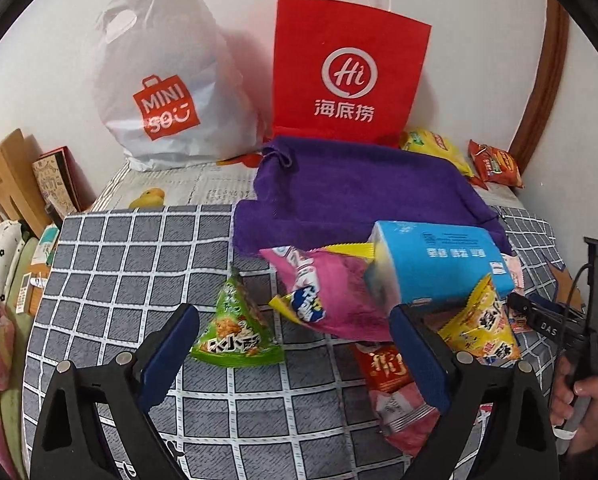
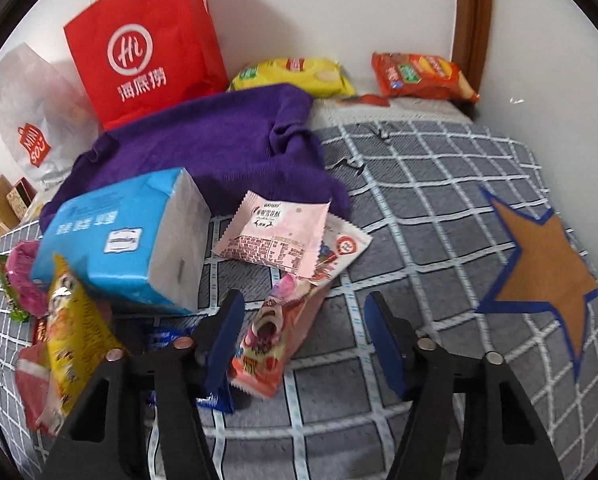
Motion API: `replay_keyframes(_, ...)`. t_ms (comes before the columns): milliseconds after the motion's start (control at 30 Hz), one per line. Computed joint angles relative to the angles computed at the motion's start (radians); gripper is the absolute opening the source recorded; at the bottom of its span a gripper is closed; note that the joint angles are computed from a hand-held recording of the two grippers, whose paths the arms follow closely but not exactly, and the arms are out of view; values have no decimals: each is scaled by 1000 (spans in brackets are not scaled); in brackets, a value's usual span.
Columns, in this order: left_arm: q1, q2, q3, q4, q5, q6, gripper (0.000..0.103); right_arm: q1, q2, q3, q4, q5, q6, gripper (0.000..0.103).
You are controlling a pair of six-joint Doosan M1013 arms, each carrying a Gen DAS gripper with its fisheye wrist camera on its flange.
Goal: Organize snacks
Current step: 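Grasp the pink-white candy stick with the right tool while the left tool approaches the pink bag, then grasp the pink snack bag with the left tool while the right tool holds the candy stick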
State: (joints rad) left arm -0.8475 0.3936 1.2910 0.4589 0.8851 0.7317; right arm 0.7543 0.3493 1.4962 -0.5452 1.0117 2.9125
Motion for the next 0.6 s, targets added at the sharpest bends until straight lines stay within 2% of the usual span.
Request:
replay_keyframes(100,5,-3,7,-8,-4,-7,96,-2,9,0,5,16,-9,43)
replay_keyframes(133,6,-5,10,-8,-8,-10,96,2,9,-1,-6,31,-15,26)
replay_keyframes(200,7,-8,15,-10,-14,-13,95,-1,-6,14,10,27,-28,20)
replay_keyframes(267,8,-12,20,-15,-21,-15,95,0,-46,55,19,-25,4,19)
replay_keyframes(433,6,-11,21,-25,-27,-12,95,29,-106,110,-3,-67,18,19)
replay_keyframes(533,3,-14,25,-35,-35,-16,95,42,-118,129,28,-102,-26,19)
replay_keyframes(600,1,-17,29,-37,-36,-15,95,52,-105,124,37,-88,-56,20)
